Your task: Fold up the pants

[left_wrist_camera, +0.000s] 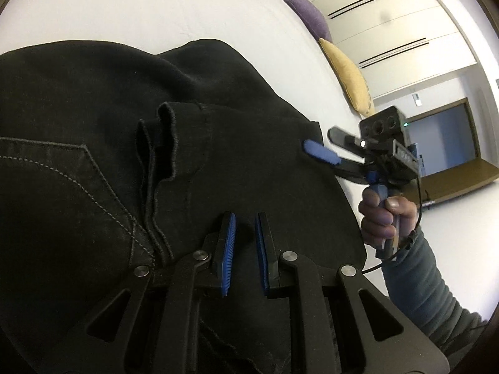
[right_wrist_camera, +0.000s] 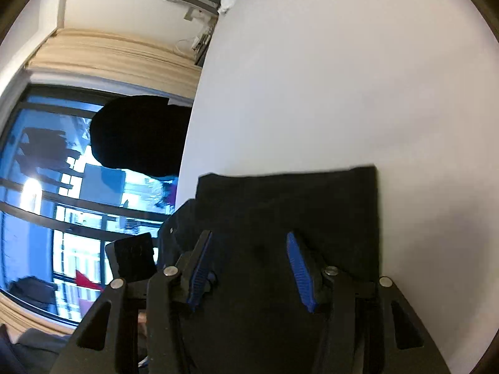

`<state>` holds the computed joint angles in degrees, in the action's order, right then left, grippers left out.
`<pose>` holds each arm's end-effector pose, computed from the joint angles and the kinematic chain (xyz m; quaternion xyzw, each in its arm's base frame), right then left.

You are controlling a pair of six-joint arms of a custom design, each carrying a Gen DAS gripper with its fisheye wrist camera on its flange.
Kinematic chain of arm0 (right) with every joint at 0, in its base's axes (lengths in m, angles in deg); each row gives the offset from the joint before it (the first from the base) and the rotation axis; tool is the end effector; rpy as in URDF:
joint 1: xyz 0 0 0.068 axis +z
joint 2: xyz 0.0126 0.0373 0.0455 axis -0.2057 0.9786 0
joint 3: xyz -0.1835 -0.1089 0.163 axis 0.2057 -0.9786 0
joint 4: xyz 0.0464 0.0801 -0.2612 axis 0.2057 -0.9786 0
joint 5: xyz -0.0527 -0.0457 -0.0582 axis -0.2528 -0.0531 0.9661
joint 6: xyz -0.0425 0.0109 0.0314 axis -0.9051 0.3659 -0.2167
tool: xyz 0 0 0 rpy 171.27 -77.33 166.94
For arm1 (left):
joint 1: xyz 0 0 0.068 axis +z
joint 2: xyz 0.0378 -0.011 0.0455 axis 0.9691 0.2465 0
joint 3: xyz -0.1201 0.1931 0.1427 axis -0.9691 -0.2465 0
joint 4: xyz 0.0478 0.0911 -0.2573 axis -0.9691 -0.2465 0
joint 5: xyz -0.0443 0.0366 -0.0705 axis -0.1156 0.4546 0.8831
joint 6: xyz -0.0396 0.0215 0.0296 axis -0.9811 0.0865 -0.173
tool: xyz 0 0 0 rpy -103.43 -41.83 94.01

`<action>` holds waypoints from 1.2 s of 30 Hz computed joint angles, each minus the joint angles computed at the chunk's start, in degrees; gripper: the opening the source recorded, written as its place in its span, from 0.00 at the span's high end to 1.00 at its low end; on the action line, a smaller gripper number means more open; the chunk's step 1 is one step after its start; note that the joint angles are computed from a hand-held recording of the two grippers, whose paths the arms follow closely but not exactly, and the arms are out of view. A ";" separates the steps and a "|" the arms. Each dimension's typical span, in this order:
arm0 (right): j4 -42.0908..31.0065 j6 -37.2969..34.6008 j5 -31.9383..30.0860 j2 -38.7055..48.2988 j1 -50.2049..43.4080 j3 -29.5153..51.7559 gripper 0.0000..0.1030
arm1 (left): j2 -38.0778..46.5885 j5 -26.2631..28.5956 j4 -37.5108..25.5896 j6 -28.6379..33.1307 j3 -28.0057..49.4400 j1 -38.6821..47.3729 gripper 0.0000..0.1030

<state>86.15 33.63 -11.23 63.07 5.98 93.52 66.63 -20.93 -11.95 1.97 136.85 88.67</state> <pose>0.3023 0.1235 0.0991 0.0350 0.8758 0.4668 0.1179 0.2737 0.0360 0.1121 0.0677 0.9127 -0.3915 0.0958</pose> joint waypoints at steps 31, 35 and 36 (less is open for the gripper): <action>-0.89 14.40 30.71 -19.33 33.10 -1.95 0.49 | -7.47 -2.15 -30.23 37.82 4.47 57.13 0.19; 6.16 17.37 27.96 -12.72 31.57 -0.58 0.49 | 0.17 0.15 -27.14 31.21 9.81 64.59 0.00; 9.03 18.96 27.74 -10.25 31.65 0.17 0.48 | 2.04 -0.32 -27.02 29.21 10.62 64.53 0.00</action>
<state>95.18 52.59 16.51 52.82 37.63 93.69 68.68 -21.25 -38.97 31.17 147.47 153.19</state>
